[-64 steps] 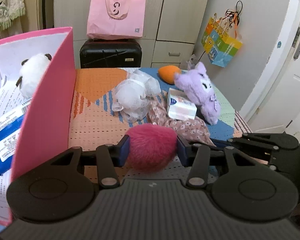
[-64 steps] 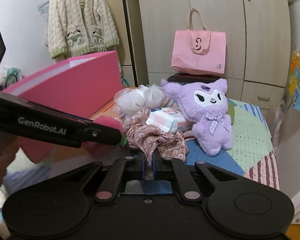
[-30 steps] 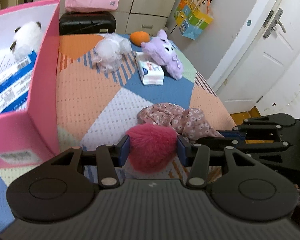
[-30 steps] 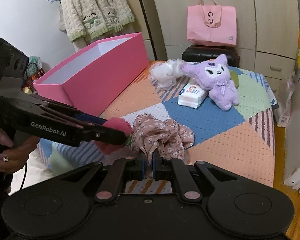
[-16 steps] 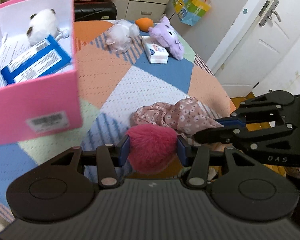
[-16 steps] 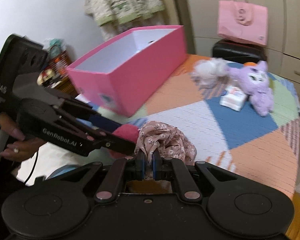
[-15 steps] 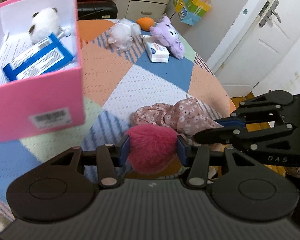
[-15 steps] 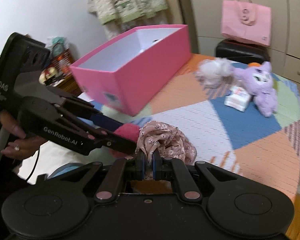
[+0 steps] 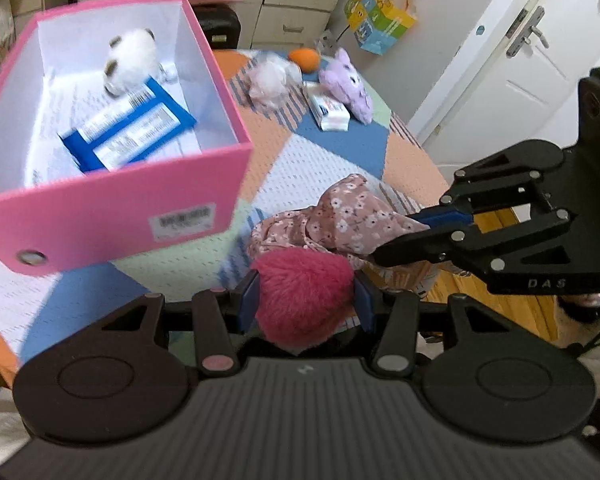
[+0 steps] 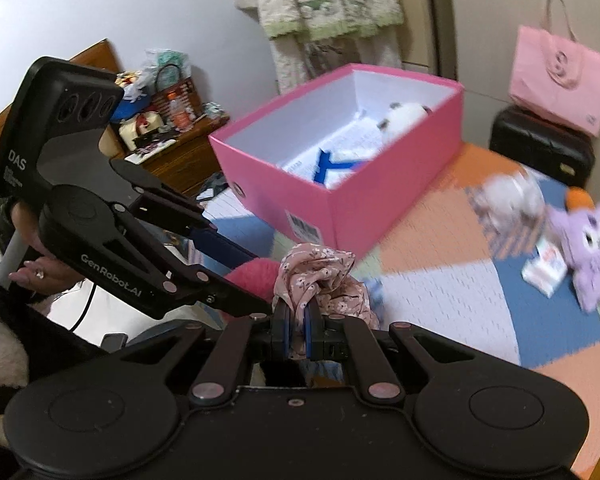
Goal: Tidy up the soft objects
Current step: 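Carry the pom-pom and floral cloth with both tools over the pink box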
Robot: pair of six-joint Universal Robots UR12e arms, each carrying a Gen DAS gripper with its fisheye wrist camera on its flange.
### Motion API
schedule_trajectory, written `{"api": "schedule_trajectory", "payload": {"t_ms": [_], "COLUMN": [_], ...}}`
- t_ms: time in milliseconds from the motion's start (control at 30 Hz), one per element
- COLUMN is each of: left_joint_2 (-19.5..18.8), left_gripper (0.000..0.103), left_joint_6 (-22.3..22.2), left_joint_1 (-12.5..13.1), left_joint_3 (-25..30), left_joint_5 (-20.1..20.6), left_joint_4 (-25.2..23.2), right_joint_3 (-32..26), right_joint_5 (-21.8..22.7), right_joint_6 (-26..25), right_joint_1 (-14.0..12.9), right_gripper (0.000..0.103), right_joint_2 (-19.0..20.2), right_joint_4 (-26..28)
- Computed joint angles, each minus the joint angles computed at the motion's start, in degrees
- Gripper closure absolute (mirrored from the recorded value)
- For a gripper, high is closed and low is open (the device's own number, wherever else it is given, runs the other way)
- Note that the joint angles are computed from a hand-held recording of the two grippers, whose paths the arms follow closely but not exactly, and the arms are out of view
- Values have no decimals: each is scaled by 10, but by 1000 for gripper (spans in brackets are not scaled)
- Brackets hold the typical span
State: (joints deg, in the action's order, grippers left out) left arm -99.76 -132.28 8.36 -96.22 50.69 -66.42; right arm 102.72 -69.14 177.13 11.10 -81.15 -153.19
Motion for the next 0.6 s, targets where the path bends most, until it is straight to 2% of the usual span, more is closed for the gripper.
{"api": "schedule_trajectory", "payload": {"t_ms": [167,267,333,367,500,600], "left_joint_2": [9,14,12,10,1,-14], "left_gripper": [56,56,56,56,56,56], "left_joint_6": [17,14,13,11,-15,-37], "left_joint_1": [17,27,30,32,31,28], "left_joint_3": [-3,-17,-17,-16,-20,-4], "left_joint_5": [-26,-49,-55,-60,-59,-55], "left_joint_4": [41,106,122,129,213,235], "right_joint_3": [-32,-50,-63,-68,-98,-126], "right_joint_5": [2,-4,-5,-4,4,24], "right_joint_6": [-19,-25,-27,-28,-23,1], "right_joint_1": [6,11,13,14,13,6], "right_gripper": [94,94,94,94,93,93], "right_joint_2": [11,21,29,32,55,79], "right_joint_4": [-3,-12,-21,-29,-51,-52]}}
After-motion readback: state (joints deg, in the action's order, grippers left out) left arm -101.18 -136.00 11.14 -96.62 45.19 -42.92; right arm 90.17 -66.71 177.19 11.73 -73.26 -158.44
